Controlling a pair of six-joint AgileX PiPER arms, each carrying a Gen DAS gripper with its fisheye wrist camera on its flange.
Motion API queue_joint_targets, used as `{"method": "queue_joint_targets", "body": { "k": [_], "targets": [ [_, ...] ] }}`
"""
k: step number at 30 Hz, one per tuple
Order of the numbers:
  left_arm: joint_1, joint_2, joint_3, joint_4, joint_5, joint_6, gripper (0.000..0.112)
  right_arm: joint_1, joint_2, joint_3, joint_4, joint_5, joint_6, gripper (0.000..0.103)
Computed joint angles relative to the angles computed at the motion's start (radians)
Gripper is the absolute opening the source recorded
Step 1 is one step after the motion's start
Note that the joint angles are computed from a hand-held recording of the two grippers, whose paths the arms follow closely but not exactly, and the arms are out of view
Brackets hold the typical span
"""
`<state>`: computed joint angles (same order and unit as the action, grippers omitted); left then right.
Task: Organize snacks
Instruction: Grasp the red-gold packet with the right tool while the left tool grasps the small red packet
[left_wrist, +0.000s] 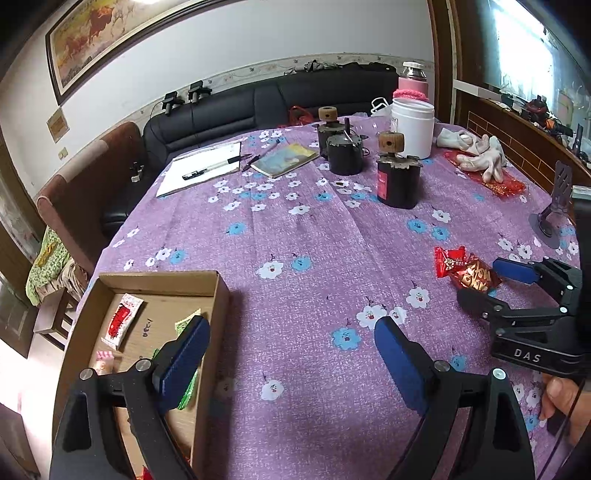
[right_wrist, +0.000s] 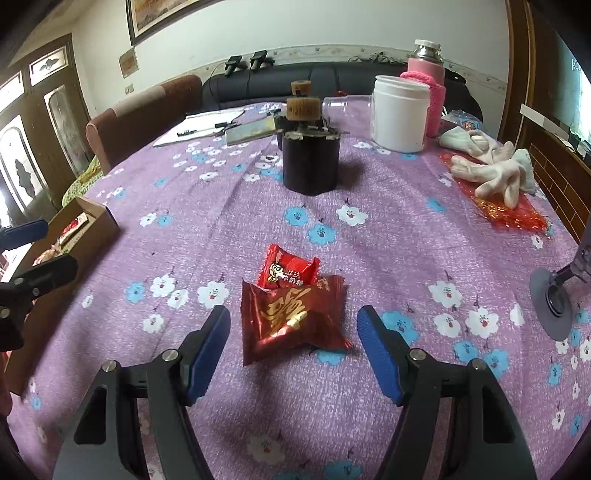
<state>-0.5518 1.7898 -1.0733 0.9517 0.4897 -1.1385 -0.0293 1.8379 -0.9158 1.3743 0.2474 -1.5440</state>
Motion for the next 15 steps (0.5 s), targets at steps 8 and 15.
{"method": "queue_joint_targets", "body": {
  "k": [8,15],
  "targets": [
    [0.011,0.064,-0.079,-0.110,-0.032,0.142,0.093,0.018,0.037,-0.053,-0.164,-0.011,0.151,0.055],
    [-0.006,0.126,-0.168,-0.226,-0.074,0.358,0.093,-0.019,0.020,-0.034,-0.140,0.011,0.107,0.049]
  ]
}}
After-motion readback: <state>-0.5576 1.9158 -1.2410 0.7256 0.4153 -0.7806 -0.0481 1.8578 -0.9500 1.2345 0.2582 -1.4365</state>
